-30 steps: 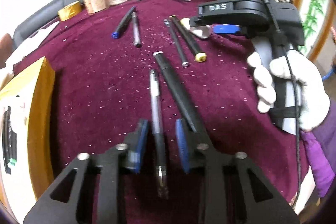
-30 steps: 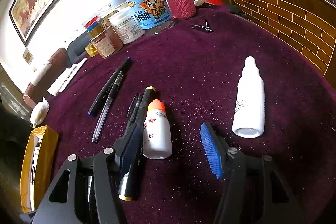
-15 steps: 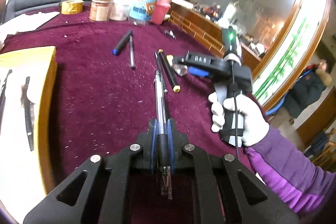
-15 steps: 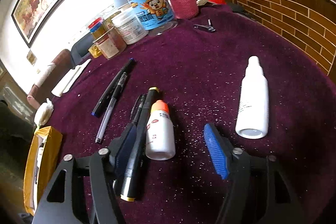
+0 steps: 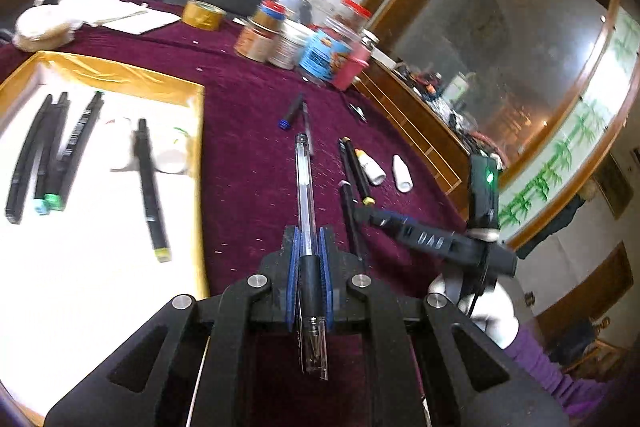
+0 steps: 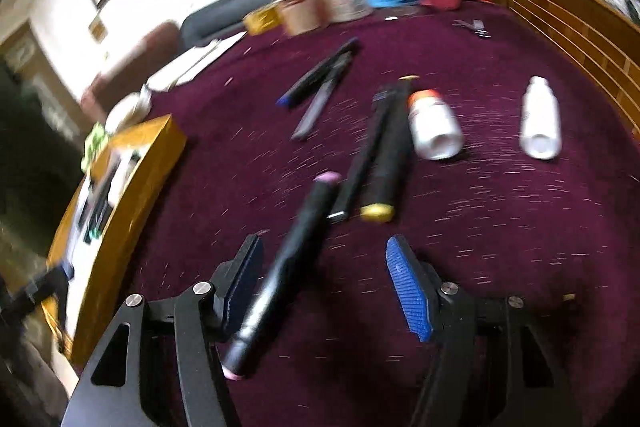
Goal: Organize rigid objects
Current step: 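Grasp pink-ended black marker with right while left carries the clear pen to the box, then release the clear pen and pink-ended marker into the white box with both tools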
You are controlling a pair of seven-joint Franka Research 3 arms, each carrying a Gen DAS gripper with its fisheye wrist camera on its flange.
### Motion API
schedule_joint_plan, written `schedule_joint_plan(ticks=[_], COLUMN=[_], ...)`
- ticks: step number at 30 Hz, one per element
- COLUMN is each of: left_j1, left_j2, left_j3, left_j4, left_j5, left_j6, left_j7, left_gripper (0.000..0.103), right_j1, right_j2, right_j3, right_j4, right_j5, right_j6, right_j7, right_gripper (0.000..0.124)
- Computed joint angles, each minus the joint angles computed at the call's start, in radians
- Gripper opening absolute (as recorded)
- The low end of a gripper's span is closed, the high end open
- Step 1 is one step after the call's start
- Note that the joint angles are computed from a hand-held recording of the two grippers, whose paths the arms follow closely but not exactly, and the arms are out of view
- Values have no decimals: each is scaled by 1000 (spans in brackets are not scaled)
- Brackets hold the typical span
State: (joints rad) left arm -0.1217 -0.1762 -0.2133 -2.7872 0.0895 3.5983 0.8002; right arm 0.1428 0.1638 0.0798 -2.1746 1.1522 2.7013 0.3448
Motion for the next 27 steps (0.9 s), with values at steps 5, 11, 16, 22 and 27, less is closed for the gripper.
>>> schedule_joint_plan(ticks=[5, 11, 16, 22, 27], left_j1=[40, 98, 175, 276, 364], left_j2=[-73, -153, -203, -261, -189], left_j3=[-23, -12, -14, -7, 5], left_j4=[-74, -149, -164, -156, -68], left_j5=[-79, -121, -99, -27, 65], left_j6=[7, -70, -187, -317, -425], left_j7=[17, -10, -35, -43, -38], left_gripper=[8, 8, 8, 8, 8], right_j1=[59, 55, -15, -5, 22], right_j2=[19, 36, 4, -47, -66], right_j3=[35, 53, 56, 7, -4], right_j4=[-24, -31, -8, -1, 24], right_j5=[-111, -262, -118, -47, -39], right_j6=[158, 244, 13, -218, -361], right_j7=[72, 201, 120, 97, 125], right_gripper=[53, 13, 13, 13, 13])
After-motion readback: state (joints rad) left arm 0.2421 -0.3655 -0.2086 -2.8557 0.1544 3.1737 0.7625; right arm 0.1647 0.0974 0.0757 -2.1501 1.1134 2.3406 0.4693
